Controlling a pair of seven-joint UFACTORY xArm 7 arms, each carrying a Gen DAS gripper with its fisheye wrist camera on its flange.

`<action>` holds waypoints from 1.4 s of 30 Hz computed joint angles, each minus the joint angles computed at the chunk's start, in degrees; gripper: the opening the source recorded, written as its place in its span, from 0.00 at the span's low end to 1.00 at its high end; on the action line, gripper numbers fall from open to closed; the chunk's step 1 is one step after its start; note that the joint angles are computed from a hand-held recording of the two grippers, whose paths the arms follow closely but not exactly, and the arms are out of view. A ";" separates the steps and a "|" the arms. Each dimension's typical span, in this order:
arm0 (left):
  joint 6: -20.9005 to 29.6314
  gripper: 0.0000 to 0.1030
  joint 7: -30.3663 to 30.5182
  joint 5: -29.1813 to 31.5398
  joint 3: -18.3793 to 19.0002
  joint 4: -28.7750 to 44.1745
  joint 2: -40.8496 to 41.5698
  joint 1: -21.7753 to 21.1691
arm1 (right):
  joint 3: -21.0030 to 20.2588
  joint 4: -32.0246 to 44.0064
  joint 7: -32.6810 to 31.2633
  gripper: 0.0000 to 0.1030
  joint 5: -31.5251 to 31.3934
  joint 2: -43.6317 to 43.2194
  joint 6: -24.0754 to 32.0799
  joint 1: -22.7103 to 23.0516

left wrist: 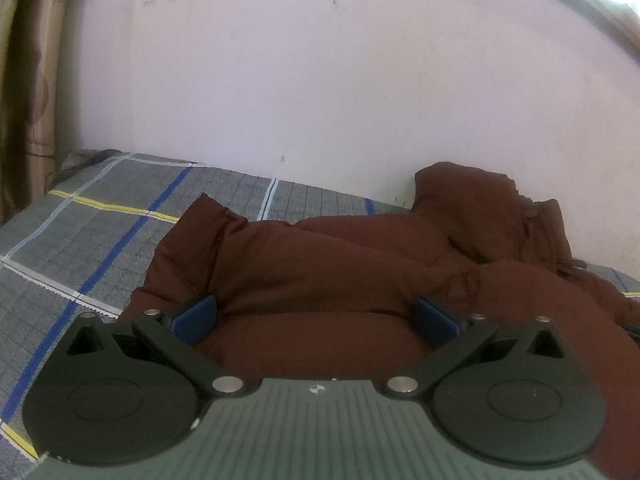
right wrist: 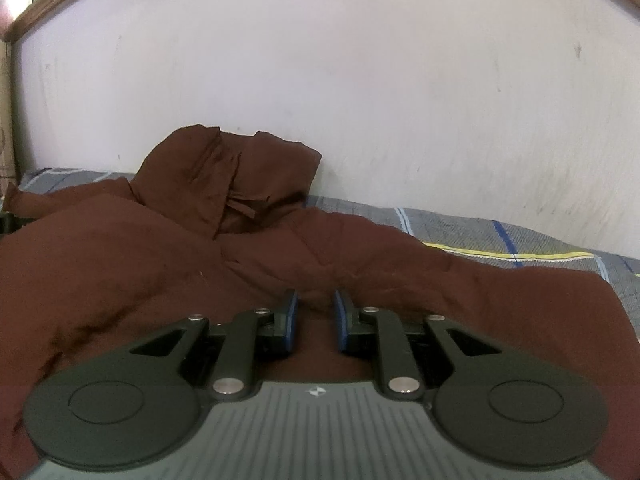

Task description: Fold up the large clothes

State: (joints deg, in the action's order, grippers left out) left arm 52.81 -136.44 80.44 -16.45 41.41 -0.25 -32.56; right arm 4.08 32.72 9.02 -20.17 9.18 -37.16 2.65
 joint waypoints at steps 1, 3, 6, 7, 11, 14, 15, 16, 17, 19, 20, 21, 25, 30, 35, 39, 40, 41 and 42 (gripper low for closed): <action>0.01 1.00 0.22 -0.23 0.03 0.20 0.16 0.02 | -0.02 -0.04 -0.48 0.18 0.45 -0.10 0.27 0.23; -0.02 1.00 0.24 -0.37 0.09 0.37 0.30 0.00 | -0.13 -0.20 -2.84 0.18 2.73 -0.22 0.59 1.27; -0.03 1.00 0.32 -0.38 0.15 0.38 0.33 0.00 | -0.06 -0.01 -3.94 0.18 3.61 -0.16 1.06 1.56; -0.03 1.00 0.40 -0.43 0.16 0.41 0.36 -0.01 | -0.01 0.00 -3.88 0.18 3.47 -0.19 1.20 1.47; -0.13 1.00 0.99 -0.71 0.26 0.54 0.49 0.02 | 0.18 0.37 -3.55 0.18 2.93 -0.15 2.04 1.23; -0.12 1.00 1.46 -0.94 0.31 0.68 0.63 0.02 | 0.32 0.71 -2.62 0.18 1.62 -0.13 2.69 0.68; -0.15 1.00 1.49 -0.92 0.33 0.66 0.62 0.02 | 0.38 0.80 -2.06 0.18 1.01 -0.12 2.79 0.41; -0.17 1.00 1.52 -0.91 0.35 0.68 0.63 0.03 | 0.39 0.86 -1.75 0.18 0.70 -0.10 2.82 0.27; -0.26 1.00 1.43 -0.83 0.37 0.59 0.54 0.04 | 0.36 0.77 -1.99 0.18 1.03 -0.16 2.77 0.43; -0.38 1.00 1.35 -0.70 0.40 0.54 0.52 0.09 | 0.29 0.60 -2.63 0.18 1.83 -0.22 2.61 0.80; -0.37 1.00 1.32 -0.71 0.38 0.48 0.48 0.09 | 0.29 0.59 -2.55 0.18 1.80 -0.19 2.50 0.76; -0.37 1.00 1.32 -0.71 0.38 0.48 0.48 0.10 | 0.33 0.64 -2.09 0.18 1.33 -0.14 2.42 0.54; -0.21 1.00 1.57 -0.83 0.33 0.50 0.49 0.08 | 0.29 0.42 -1.83 0.18 1.34 -0.15 2.06 0.53; 0.24 1.00 2.34 -1.19 0.25 0.57 0.55 -0.04 | 0.12 -0.19 -3.49 0.18 3.12 -0.32 1.39 1.30; 0.44 1.00 2.77 -1.49 0.22 0.55 0.45 -0.13 | 0.11 -0.12 -3.52 0.19 2.59 -0.10 0.92 1.03; 0.38 1.00 2.26 -1.24 0.19 0.16 -0.15 -0.11 | -0.08 -0.71 -6.22 0.19 5.32 -0.24 -0.07 2.14; 0.30 1.00 2.16 -1.26 0.16 -0.05 -0.53 -0.06 | -0.09 -0.66 -6.40 0.19 5.32 -0.22 -0.14 2.12; 0.60 1.00 2.23 -1.45 -0.04 -0.30 -1.13 -0.13 | -0.03 -0.54 -5.93 0.19 4.74 -0.27 0.04 1.84; 1.10 1.00 2.72 -1.79 -0.38 -0.60 -1.92 -0.29 | 0.06 -0.34 -4.55 0.19 3.11 -0.40 0.45 1.12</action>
State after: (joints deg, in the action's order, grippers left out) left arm 53.91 -133.72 78.65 -16.84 40.80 -2.17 -32.86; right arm 4.14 32.38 4.47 -17.06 8.78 -36.71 3.77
